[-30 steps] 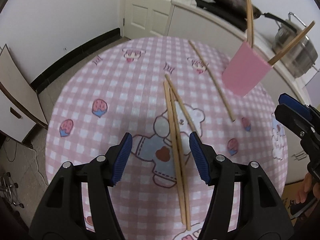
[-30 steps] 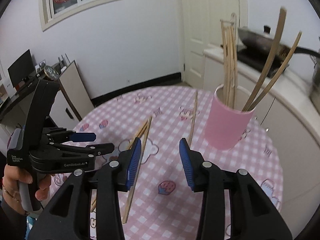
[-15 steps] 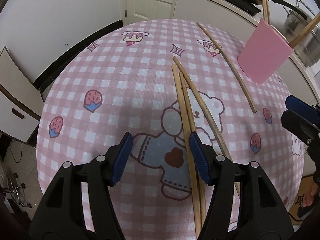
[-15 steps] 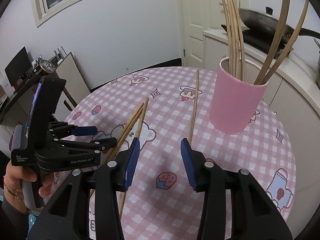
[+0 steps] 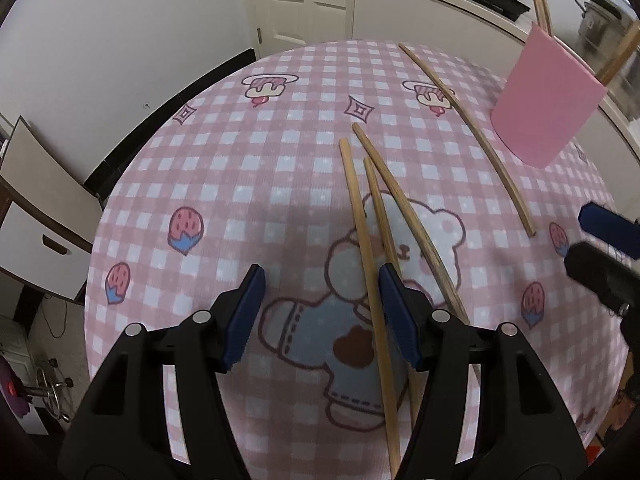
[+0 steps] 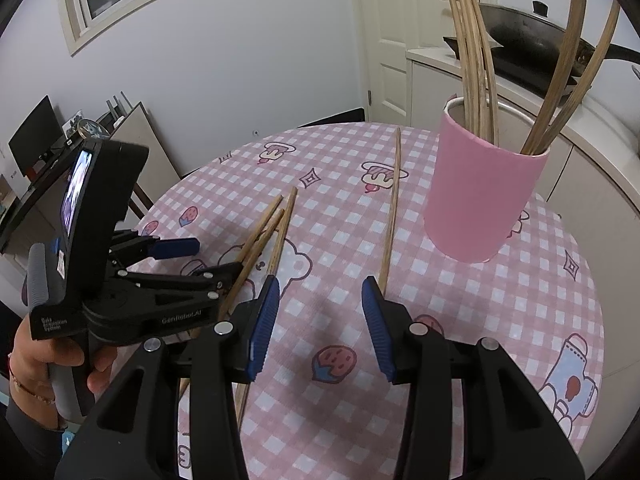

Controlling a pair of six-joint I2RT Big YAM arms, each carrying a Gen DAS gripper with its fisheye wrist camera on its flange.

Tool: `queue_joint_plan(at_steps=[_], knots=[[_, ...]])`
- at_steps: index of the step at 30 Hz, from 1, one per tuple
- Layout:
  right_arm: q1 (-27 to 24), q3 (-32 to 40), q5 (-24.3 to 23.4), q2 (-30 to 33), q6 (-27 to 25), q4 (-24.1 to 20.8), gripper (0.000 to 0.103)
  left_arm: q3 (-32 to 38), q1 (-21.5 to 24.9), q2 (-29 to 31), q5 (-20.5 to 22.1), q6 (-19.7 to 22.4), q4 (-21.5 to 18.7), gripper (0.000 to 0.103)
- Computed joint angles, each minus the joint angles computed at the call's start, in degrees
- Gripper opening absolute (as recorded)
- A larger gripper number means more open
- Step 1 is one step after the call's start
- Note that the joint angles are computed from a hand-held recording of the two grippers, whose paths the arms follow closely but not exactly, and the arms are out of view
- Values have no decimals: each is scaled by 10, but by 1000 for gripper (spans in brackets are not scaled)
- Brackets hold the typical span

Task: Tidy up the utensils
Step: 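Move both open grippers down over the chopsticks lying on the table, then close right gripper on one chopstick while left gripper grasps another chopstick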

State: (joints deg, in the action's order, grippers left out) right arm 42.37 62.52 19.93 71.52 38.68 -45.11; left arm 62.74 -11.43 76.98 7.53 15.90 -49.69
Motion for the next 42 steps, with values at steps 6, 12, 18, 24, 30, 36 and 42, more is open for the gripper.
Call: queue_joint_plan(at_steps=[6, 12, 18, 24, 30, 36, 42], knots=[[-7, 8, -20, 17, -2, 4, 41, 20, 9, 18, 8, 10, -5, 35], [-23, 34, -65, 62, -10, 13, 41, 41, 23, 36, 23, 8, -18, 35], [-36, 78, -98, 114, -28, -7, 41, 63, 31, 55, 27, 0, -25, 36], [-44, 111, -97, 149, -46, -48, 39, 80, 30, 72, 26, -2, -23, 36], [-47, 131, -85, 166, -68, -63, 23, 90, 23, 82, 17, -6, -16, 34], [-51, 131, -79, 169, -77, -55, 8, 89, 23, 84, 28, -26, -4, 14], [-53, 114, -88, 151, -61, -32, 5, 86, 24, 79, 52, -36, -10, 7]])
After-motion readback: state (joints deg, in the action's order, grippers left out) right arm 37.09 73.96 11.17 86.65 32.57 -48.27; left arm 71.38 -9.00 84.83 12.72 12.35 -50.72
